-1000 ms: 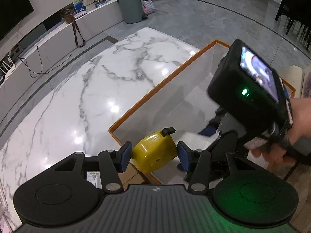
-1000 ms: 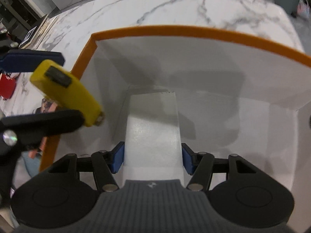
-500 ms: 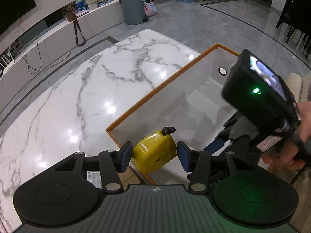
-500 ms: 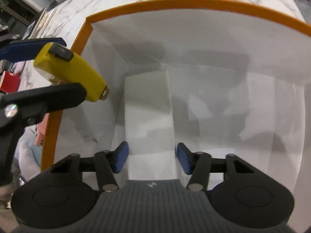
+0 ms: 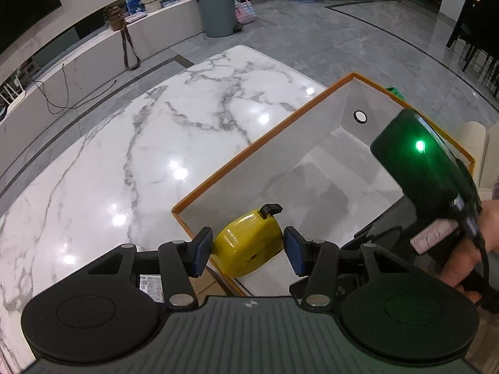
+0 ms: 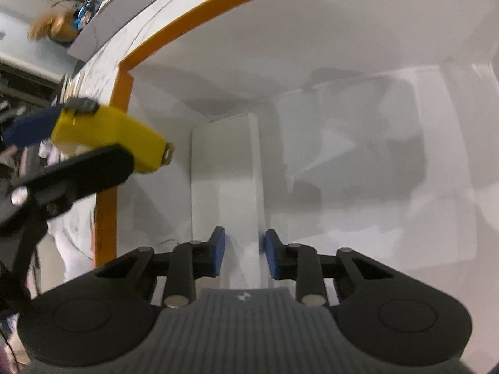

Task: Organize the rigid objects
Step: 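Carry the tape measure and white box into the orange box, lowering both, then open both tools to release the items inside the box and withdraw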

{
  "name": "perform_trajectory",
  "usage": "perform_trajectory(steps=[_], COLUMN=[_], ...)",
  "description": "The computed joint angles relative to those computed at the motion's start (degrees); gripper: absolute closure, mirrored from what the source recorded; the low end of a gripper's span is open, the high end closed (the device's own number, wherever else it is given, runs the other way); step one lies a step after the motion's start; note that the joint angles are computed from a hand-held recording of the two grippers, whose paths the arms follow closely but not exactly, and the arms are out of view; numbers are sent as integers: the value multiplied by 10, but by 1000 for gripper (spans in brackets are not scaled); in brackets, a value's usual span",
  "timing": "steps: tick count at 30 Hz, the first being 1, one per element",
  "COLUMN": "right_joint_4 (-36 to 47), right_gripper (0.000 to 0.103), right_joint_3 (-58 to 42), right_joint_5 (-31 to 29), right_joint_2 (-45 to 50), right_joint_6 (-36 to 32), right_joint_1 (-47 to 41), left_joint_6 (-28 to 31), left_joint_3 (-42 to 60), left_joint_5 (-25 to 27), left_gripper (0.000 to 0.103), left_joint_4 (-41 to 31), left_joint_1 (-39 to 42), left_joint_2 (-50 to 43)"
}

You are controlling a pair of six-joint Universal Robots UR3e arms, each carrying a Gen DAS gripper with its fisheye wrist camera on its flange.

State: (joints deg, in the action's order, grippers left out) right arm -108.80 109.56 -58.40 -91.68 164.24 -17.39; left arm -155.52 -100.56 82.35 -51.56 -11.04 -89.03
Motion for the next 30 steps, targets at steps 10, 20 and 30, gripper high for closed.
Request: perform_trajectory(steps=[10,20,30], right_joint_4=[-24,-46,-106], right_gripper=[79,79,79], right_joint_3=[24,-33,-45], right_joint_5=[-67,-83,-85], right_joint_2=[-71,0,37], right_joint_6=[-92,-98,-62], right_joint_1=[-30,-15,31], left_joint_6=[10,-16,-45], left_joint_3=[59,182,161], left_joint_5=[26,-1,15], left_gripper=[46,55,56], left_joint_4=[41,-43,5], left_joint_1=[-59,-56,-47], left_joint_2=[-113,-236,-231])
